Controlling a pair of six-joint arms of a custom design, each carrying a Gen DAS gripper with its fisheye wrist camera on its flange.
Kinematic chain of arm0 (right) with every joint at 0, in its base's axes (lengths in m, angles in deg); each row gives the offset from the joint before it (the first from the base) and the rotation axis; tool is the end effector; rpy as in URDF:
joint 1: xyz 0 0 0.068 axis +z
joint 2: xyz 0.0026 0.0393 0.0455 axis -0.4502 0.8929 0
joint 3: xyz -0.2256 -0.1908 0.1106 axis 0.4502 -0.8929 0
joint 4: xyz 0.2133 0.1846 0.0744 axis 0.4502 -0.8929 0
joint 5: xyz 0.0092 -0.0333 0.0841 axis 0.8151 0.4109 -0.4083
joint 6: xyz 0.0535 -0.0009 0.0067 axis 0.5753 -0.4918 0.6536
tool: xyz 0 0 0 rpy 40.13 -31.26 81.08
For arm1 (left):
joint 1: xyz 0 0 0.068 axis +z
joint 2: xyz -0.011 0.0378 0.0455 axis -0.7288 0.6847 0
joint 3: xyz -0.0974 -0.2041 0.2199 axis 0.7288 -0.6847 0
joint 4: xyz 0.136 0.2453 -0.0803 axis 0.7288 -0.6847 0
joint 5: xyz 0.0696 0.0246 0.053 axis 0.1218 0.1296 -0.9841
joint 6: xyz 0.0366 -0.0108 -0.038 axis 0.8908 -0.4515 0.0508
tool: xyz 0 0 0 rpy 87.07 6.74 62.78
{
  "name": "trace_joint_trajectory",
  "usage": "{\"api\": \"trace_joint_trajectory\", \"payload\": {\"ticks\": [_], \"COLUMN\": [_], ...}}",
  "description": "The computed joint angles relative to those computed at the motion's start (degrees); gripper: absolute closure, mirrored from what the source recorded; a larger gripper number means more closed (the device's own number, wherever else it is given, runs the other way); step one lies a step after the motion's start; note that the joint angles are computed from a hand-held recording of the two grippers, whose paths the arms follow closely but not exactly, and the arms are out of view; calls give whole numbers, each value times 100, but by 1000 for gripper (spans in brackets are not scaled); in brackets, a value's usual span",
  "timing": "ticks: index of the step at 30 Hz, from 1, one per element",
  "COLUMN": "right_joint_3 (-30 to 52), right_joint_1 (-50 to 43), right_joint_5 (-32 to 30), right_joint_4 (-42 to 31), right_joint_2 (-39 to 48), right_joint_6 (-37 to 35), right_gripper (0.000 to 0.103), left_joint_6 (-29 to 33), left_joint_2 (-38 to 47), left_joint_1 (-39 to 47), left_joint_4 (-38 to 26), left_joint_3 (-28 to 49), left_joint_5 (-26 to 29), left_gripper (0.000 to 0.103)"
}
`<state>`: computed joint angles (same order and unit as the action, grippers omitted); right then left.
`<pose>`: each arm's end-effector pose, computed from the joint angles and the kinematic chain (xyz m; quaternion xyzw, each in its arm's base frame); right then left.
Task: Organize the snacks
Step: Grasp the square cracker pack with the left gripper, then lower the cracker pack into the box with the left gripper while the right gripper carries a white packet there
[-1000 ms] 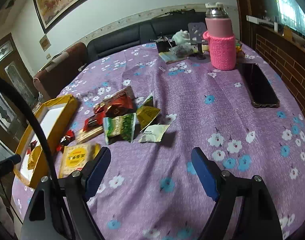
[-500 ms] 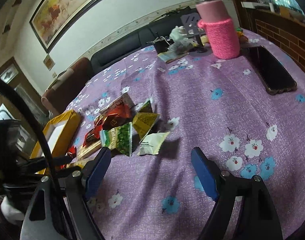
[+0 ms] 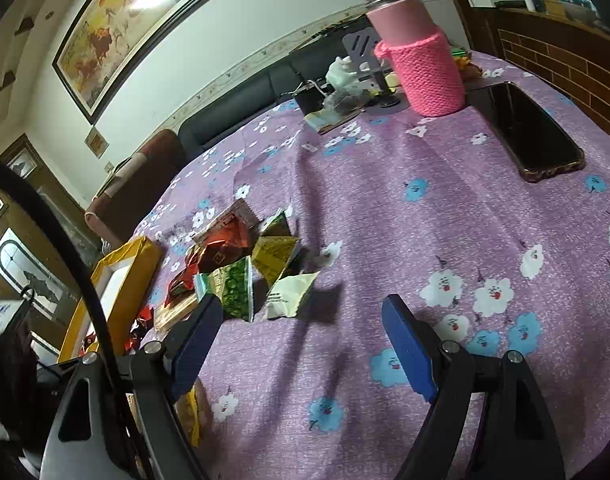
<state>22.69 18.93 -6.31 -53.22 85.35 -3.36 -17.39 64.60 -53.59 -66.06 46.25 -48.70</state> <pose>0.2702 0.2454 0.1219 0.3147 0.8383 0.1209 0.4285 0.3836 -0.0606 0.1384 0.5295 0.8103 -0.1367 0.2106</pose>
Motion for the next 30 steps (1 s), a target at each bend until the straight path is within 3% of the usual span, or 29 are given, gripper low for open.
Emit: {"api": "trace_joint_trajectory", "payload": {"ticks": [3,6,9,13,20,26,29,30], "right_joint_3": [-195,-566,-825,-759,419,1376,1302,1216], "right_joint_1": [50,183,203,-26,-396,-645,-658,-643], "right_joint_5": [192,641,860,465,-462,-1018,-1200,-1191], "right_joint_4": [126,250,-105,-758,-1322,-1952,-1586,-1415], "right_joint_2": [-167,-558,-966,-1057,-383,424,543,520], "right_joint_6": [83,302,709,854,-477,-958,-942,-880], "right_gripper": [21,21,21,21,24,52,77,79], "left_joint_6": [97,25,8,-162,-485,-546,-607,-609], "left_joint_2": [54,45,-44,-125,-241,-453,-519,-529], "left_joint_1": [-3,-111,-144,-69,162,576,774,849], "left_joint_4": [-73,270,277,377,291,56,-81,-129], "left_joint_3": [2,-176,-280,-407,-422,-313,-218,-185], "left_joint_5": [-58,-216,-203,-123,174,519,737,812], "left_gripper": [21,28,32,32,32,32,32,32]}}
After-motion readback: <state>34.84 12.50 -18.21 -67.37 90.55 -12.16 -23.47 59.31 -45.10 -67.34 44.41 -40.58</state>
